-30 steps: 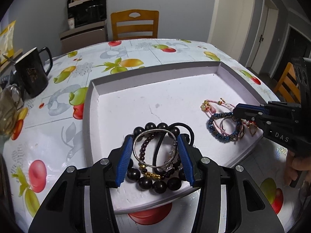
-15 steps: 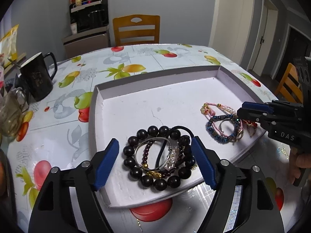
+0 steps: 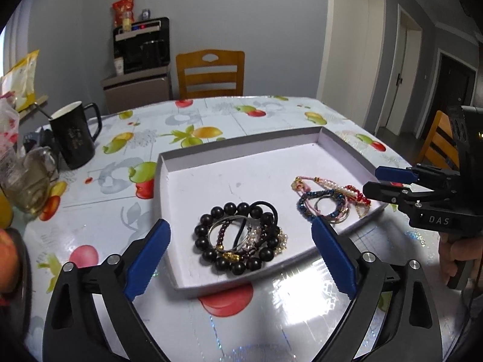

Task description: Organize jewelry

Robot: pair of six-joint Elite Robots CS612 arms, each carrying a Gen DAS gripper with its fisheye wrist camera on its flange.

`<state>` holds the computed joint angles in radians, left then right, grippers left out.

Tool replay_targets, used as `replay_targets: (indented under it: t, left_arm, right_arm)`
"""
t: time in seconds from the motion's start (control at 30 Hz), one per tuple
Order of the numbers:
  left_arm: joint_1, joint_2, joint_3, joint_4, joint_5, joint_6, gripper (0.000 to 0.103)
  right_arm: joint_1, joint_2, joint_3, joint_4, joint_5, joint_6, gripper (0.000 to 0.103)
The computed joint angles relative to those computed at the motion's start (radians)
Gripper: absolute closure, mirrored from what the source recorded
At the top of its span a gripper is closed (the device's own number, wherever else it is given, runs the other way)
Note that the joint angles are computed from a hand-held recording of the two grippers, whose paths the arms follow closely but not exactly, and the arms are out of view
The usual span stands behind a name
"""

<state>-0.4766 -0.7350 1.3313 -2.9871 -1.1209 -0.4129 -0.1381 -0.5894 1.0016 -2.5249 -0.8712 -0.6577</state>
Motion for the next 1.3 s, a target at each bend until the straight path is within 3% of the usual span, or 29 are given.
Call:
replay_targets:
  t: [0.37,0.57,0.73,1.13,1.3]
  left_arm:
    - [-0.030,-0.022,0.066,-0.084,0.077,0.014,0.009]
    - [-0.049,-0.025,0.094,-0.127,0.130,-0.015,0.009]
    - [-0.057,-0.029,0.114,-0.152,0.128,-0.028,0.008]
    - [-0.083,-0.024,0.130,-0.220,0.224,0.004,0.007]
    - [-0.085,-0.027,0.133,-0.220,0.229,0.000,0.005]
  right_arm:
    - [-0.019,-0.035,0.084,-0.126,0.044,0.059,0.039]
    - [-0.030,-0.052,0.147,-0.253,0.077,0.101,0.036]
    - [-0.038,-0.072,0.195,-0.300,0.104,0.106,0.028]
    - [-0.051,-0.091,0.274,-0.429,0.131,0.134,0.014]
    - [-0.055,-0.092,0.282,-0.457,0.147,0.150,0.006]
